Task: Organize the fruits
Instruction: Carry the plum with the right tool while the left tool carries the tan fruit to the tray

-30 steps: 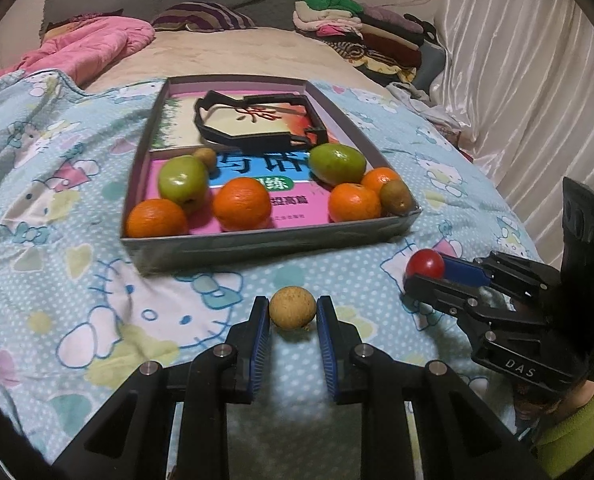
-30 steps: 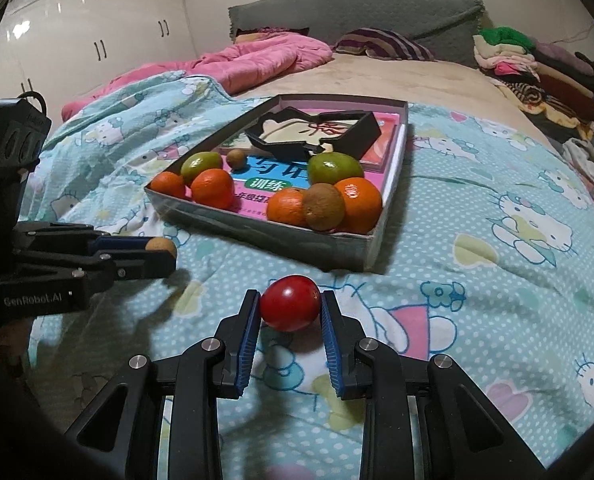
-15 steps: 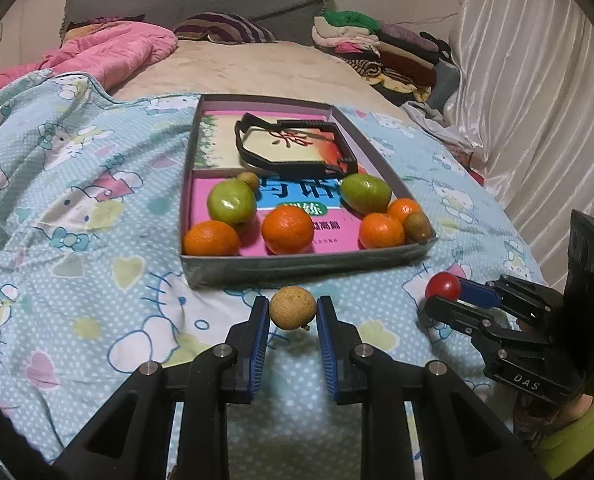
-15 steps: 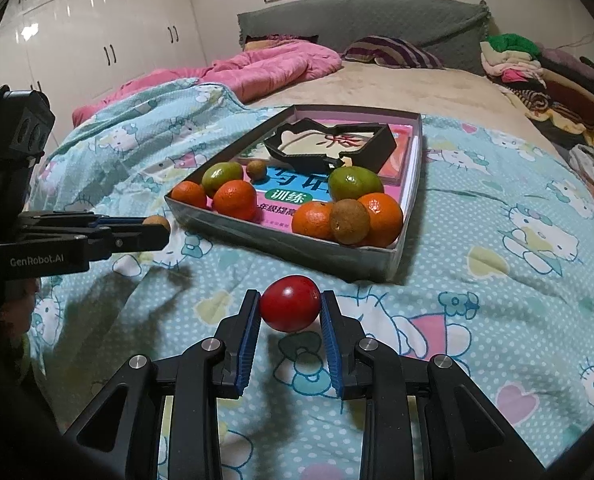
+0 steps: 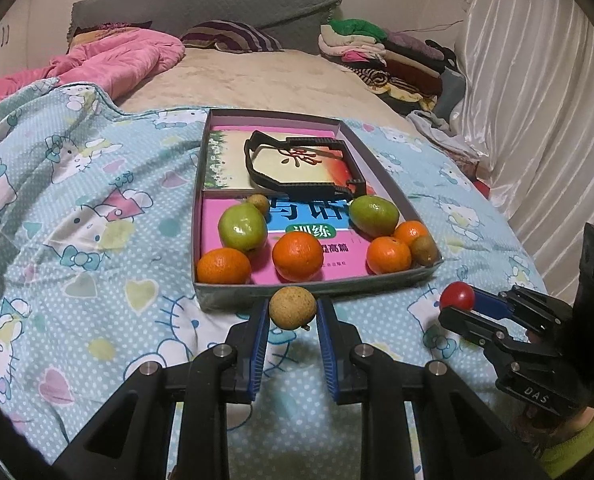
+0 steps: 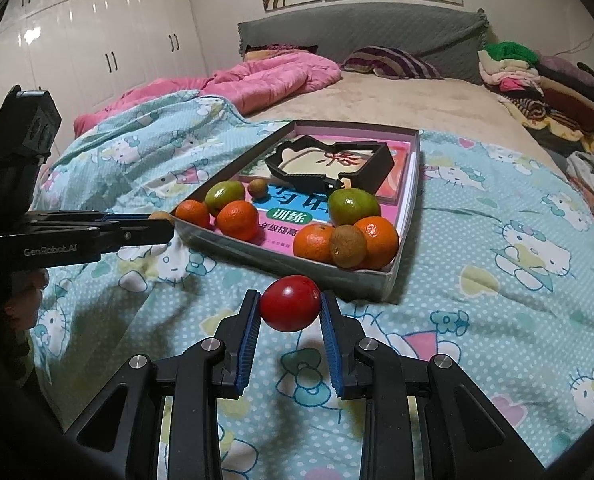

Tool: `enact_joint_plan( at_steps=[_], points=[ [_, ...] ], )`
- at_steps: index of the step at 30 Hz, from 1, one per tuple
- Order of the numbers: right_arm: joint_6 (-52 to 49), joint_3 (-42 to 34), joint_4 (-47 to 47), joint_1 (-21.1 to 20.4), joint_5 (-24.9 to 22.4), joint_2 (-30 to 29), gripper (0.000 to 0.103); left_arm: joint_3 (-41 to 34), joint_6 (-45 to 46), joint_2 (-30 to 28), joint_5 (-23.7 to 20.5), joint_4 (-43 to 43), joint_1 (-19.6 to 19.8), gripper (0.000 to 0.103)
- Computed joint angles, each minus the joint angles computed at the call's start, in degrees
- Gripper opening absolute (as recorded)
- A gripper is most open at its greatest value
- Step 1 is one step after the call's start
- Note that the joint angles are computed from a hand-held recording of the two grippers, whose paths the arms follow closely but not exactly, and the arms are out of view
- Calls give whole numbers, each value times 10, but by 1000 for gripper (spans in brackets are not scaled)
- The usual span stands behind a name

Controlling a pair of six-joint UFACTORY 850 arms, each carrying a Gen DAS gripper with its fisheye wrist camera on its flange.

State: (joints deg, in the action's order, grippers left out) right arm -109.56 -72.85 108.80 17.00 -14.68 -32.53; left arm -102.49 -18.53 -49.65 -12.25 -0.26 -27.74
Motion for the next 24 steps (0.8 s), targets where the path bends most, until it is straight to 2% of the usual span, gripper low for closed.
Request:
enact_joint_plan(
  at_steps=[3, 8, 24],
  points=[
    [-7, 0, 7, 0, 1, 2, 31, -13, -43, -7, -8, 48, -1, 25],
    [-11, -4, 12, -1, 2, 4, 31, -38, -43, -22, -26, 48, 2, 25],
    [8, -35, -2, -1, 17, -3, 31, -73, 24, -43, -48, -23, 6, 24]
  ],
)
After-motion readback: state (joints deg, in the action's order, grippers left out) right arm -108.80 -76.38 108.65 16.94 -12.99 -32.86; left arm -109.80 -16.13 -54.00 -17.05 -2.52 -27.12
